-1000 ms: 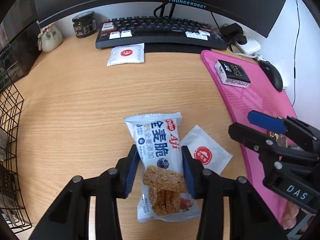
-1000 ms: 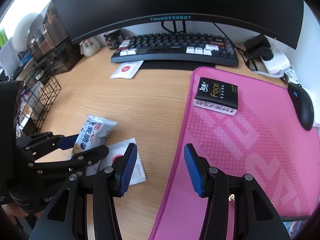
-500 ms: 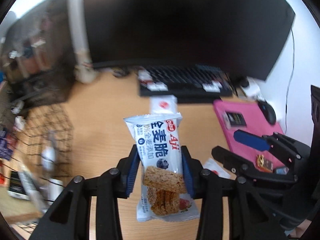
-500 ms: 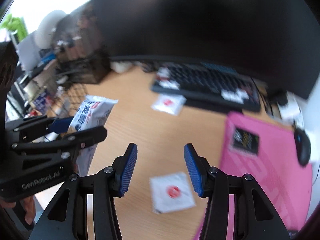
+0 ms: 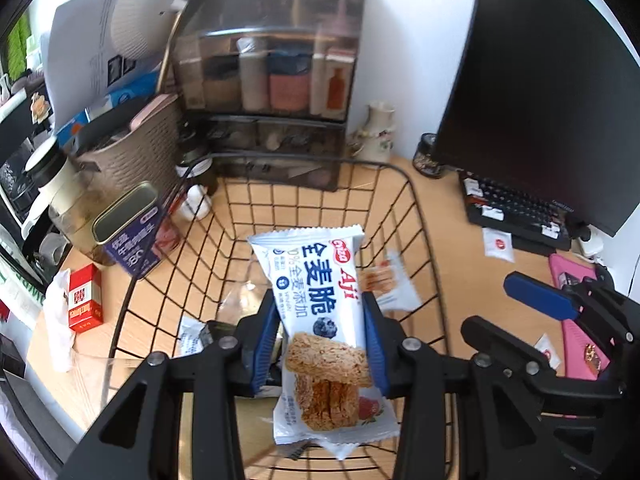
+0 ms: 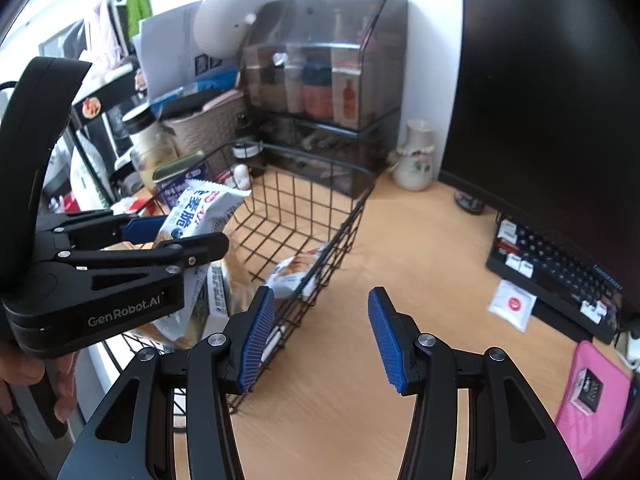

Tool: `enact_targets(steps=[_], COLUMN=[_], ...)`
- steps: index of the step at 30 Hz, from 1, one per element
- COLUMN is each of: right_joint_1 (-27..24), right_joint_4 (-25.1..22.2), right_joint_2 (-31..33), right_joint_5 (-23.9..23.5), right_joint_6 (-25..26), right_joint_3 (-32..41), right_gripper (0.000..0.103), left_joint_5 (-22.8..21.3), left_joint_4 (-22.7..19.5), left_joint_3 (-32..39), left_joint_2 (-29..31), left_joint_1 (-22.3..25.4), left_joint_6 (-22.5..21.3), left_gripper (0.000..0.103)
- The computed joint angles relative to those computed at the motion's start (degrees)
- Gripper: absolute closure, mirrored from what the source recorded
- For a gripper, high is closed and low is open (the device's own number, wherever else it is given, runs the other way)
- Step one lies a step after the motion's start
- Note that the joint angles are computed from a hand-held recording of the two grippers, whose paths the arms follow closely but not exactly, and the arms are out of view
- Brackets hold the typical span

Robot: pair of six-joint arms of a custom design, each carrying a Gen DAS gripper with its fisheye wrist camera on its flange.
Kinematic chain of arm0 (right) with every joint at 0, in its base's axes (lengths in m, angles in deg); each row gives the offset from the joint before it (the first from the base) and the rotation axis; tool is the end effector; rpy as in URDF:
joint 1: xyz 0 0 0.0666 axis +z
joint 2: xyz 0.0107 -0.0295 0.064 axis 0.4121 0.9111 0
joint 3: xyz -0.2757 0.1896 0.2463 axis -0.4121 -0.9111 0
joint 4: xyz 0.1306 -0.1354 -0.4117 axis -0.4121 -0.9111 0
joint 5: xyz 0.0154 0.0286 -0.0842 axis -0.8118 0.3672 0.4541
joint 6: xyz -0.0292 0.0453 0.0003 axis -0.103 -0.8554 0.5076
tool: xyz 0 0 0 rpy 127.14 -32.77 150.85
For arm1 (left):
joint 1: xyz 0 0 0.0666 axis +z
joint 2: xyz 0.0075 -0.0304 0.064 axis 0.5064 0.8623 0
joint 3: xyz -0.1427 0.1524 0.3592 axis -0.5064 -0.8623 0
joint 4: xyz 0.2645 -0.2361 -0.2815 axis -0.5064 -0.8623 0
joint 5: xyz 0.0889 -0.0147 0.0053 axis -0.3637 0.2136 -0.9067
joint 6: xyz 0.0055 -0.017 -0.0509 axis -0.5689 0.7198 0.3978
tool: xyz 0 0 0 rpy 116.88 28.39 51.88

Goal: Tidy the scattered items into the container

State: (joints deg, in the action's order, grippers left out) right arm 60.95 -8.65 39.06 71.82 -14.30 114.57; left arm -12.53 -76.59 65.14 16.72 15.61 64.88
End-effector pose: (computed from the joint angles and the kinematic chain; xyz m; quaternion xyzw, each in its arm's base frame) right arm 0.3538 0.2496 0.5124 -0.0744 0.9287 0.0452 0.3606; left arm 0.4243 -0.1173 0.5178 0.1629 0.9330 -0.0900 0.3079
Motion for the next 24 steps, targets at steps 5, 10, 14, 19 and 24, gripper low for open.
enact_targets(steps=[5,10,14,19,24], right_joint_1=[-0.2,-1.6,-2.1,-3.3,-6.0], right_joint_4=[-0.6,-1.0,-1.2,-1.4,-2.4], right_joint_2=[0.0,-1.3,-3.1,-6.0,-10.2], right_joint_5=[1.0,0.4,0.5,0.4,0.1], right_joint_6=[-1.3,-0.3,-0.2,-0.6,-1.0], right_joint_3=[-0.6,-1.4,-2.4,-4.4,-7.4], right_gripper=[0.054,0.054,0.054,0.054,0.054], left_joint_5=[1.6,2.0,1.2,0.0,-1.7], left_joint_4=[0.5,1.0,1.8,1.4,1.4], left_joint_3=[-1.1,-0.7,-0.6,-0.3,-0.7], left_joint_2=[0.0,-0.2,-1.4,-2.1,-2.7], left_joint_1=[-0.1,-0.8,-2.2,-5.3,-10.9], left_joint_6=[0.2,1.6,1.9,2.2,3.1], left_gripper=[0.059,0.033,0.029,0.029,0.029])
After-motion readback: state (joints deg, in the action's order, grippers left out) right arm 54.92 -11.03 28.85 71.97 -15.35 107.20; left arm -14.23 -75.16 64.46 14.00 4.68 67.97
